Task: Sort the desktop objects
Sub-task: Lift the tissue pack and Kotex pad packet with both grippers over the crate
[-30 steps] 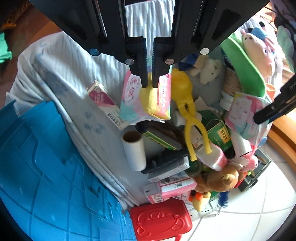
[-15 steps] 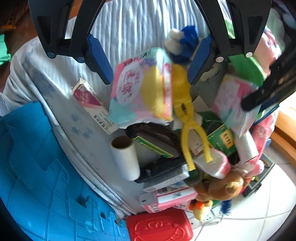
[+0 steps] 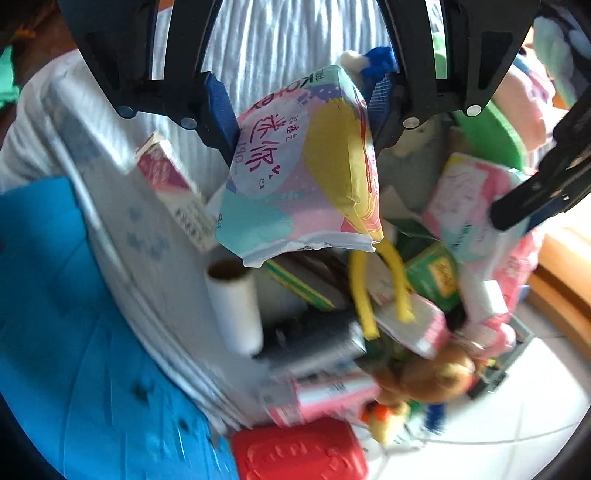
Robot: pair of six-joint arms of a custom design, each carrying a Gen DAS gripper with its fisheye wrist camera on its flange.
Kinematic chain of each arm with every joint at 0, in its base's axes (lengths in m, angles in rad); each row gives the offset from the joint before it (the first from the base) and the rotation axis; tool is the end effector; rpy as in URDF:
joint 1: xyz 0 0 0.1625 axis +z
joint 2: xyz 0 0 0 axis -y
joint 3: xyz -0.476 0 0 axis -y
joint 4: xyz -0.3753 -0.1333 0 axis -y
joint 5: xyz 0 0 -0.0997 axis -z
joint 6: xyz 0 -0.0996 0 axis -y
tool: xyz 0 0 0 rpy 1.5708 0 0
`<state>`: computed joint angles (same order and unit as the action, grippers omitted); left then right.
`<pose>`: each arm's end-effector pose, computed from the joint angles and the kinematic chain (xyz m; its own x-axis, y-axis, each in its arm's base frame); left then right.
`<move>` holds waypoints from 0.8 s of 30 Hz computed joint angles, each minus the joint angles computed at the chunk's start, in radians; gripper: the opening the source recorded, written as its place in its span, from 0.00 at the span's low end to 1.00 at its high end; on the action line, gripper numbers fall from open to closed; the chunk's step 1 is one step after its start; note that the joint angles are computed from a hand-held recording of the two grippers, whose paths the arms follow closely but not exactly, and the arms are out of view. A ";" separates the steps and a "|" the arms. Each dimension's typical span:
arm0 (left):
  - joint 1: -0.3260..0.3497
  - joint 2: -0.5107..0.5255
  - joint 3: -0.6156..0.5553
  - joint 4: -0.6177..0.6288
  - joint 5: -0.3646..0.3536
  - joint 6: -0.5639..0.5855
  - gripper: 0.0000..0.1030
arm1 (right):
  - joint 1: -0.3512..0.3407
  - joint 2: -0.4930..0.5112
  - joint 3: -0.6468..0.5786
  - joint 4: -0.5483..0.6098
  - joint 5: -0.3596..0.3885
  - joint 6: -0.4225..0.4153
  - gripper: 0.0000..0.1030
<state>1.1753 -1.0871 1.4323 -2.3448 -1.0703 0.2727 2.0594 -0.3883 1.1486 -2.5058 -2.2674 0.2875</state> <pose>-0.1032 -0.7171 0.4189 -0.7594 0.3742 -0.5323 0.5762 0.7668 -0.2829 0.4480 -0.6950 0.0262 -0.8308 -0.0043 0.5566 -0.2364 0.9080 -0.3458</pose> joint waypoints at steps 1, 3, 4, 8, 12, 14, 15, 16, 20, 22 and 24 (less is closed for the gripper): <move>-0.009 -0.006 0.006 -0.017 0.006 -0.008 0.31 | 0.009 -0.009 0.004 -0.020 0.001 -0.028 0.59; -0.026 -0.017 0.019 -0.048 0.019 -0.018 0.31 | 0.024 -0.023 0.008 -0.057 0.003 -0.080 0.59; -0.039 -0.025 0.030 -0.074 0.033 -0.021 0.31 | 0.032 -0.030 0.008 -0.075 0.001 -0.112 0.59; -0.085 -0.048 0.063 -0.165 0.083 -0.032 0.31 | 0.061 -0.050 -0.003 -0.144 0.019 -0.239 0.59; -0.139 -0.075 0.105 -0.276 0.159 -0.028 0.31 | 0.086 -0.058 -0.039 -0.183 0.040 -0.366 0.59; -0.156 -0.083 0.109 -0.306 0.177 -0.016 0.31 | 0.097 -0.058 -0.054 -0.203 0.038 -0.413 0.59; -0.164 -0.085 0.106 -0.316 0.181 -0.009 0.31 | 0.103 -0.058 -0.060 -0.211 0.037 -0.425 0.59; -0.168 -0.085 0.102 -0.325 0.184 0.000 0.31 | 0.108 -0.059 -0.065 -0.220 0.035 -0.432 0.59; -0.189 -0.080 0.082 -0.376 0.165 0.066 0.25 | 0.133 -0.057 -0.082 -0.286 -0.014 -0.461 0.59; -0.199 -0.076 0.065 -0.394 0.136 0.077 0.21 | 0.142 -0.063 -0.084 -0.311 -0.035 -0.467 0.59; -0.206 -0.061 0.044 -0.398 0.126 0.086 0.18 | 0.148 -0.066 -0.095 -0.320 -0.062 -0.482 0.59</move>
<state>0.9691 -1.1481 1.4766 -2.7426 -0.9442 0.3587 2.2070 -0.4545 1.0537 -2.8257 -2.3291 -0.1949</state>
